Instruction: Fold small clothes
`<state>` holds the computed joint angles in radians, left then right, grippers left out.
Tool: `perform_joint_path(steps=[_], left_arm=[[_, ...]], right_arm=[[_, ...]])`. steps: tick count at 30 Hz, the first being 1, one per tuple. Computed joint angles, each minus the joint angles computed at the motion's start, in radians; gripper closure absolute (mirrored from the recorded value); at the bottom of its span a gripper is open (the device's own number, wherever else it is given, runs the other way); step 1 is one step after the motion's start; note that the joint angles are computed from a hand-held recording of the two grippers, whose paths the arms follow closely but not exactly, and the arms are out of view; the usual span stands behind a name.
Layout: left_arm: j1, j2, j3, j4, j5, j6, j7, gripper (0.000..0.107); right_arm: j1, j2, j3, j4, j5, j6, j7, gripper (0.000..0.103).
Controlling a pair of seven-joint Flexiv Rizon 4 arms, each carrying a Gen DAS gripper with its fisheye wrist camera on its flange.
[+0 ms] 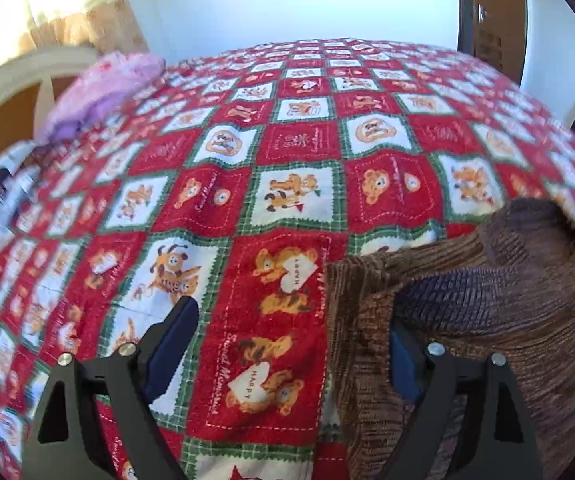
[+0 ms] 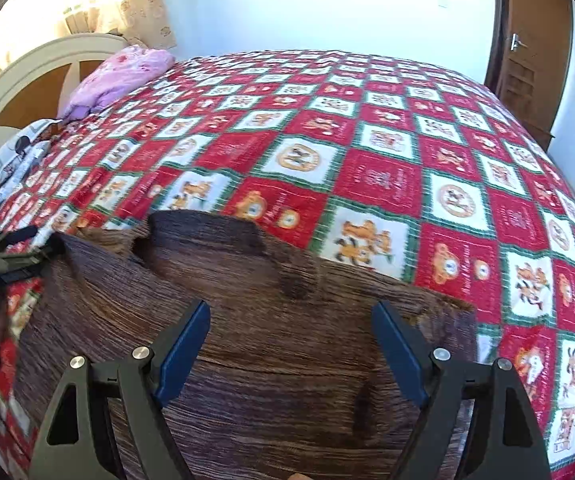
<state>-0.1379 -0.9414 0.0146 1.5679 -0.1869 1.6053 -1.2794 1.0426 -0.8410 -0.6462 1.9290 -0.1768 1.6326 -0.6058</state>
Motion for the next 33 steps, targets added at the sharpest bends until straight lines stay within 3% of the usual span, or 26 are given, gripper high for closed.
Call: perform_joint_path(steps=[2, 4, 7, 8, 12, 14, 16, 18, 21, 23, 24, 26, 28, 31, 33], left_arm=[[0.111, 0.018, -0.136, 0.012, -0.025, -0.075, 0.036, 0.007], [0.199, 0.029, -0.244, 0.032, -0.059, -0.130, 0.078, 0.007], [0.287, 0.028, -0.356, 0.066, -0.116, -0.139, 0.126, 0.007], [0.288, 0.027, -0.364, 0.068, -0.161, -0.156, 0.155, 0.007], [0.236, 0.010, -0.300, 0.027, -0.167, -0.225, 0.117, 0.007], [0.173, -0.005, -0.220, -0.041, -0.168, -0.361, 0.085, 0.007], [0.156, -0.015, -0.207, -0.061, -0.180, -0.385, 0.072, 0.007], [0.188, -0.020, -0.259, -0.057, -0.229, -0.393, 0.071, 0.006], [0.309, -0.035, -0.435, -0.019, -0.395, -0.400, 0.120, 0.006], [0.372, -0.040, -0.535, 0.023, -0.497, -0.370, 0.174, 0.006], [0.394, -0.038, -0.586, 0.057, -0.543, -0.302, 0.215, 0.006], [0.403, -0.031, -0.624, 0.091, -0.556, -0.209, 0.279, 0.006], [0.395, -0.019, -0.625, 0.116, -0.526, -0.134, 0.309, 0.006], [0.407, 0.003, -0.653, 0.196, -0.417, 0.028, 0.381, 0.006], [0.399, 0.019, -0.633, 0.237, -0.337, 0.090, 0.415, 0.006]], right_arm=[[0.027, -0.004, -0.029, 0.035, 0.023, 0.048, 0.003, 0.019], [0.000, 0.021, 0.018, 0.065, 0.060, 0.122, -0.024, 0.019], [-0.030, 0.065, 0.095, 0.117, 0.094, 0.192, -0.081, 0.019], [-0.029, 0.073, 0.103, 0.131, 0.104, 0.201, -0.100, 0.019], [-0.105, 0.119, 0.222, 0.168, 0.093, 0.177, -0.186, 0.019], [-0.096, 0.115, 0.225, 0.170, 0.104, 0.138, -0.214, 0.019], [-0.073, 0.102, 0.200, 0.166, 0.104, 0.101, -0.235, 0.019], [-0.071, 0.091, 0.180, 0.156, 0.109, 0.079, -0.233, 0.019], [-0.019, 0.050, 0.074, 0.143, 0.138, 0.064, -0.179, 0.019], [0.037, 0.003, -0.037, 0.134, 0.174, 0.064, -0.124, 0.019], [0.057, -0.018, -0.079, 0.133, 0.198, 0.071, -0.094, 0.019], [0.085, -0.049, -0.137, 0.141, 0.258, 0.118, -0.037, 0.019], [0.101, -0.059, -0.158, 0.153, 0.309, 0.170, -0.021, 0.019], [0.113, -0.031, -0.126, 0.186, 0.344, 0.240, -0.078, 0.019], [0.141, -0.018, -0.127, 0.193, 0.329, 0.202, -0.138, 0.019]])
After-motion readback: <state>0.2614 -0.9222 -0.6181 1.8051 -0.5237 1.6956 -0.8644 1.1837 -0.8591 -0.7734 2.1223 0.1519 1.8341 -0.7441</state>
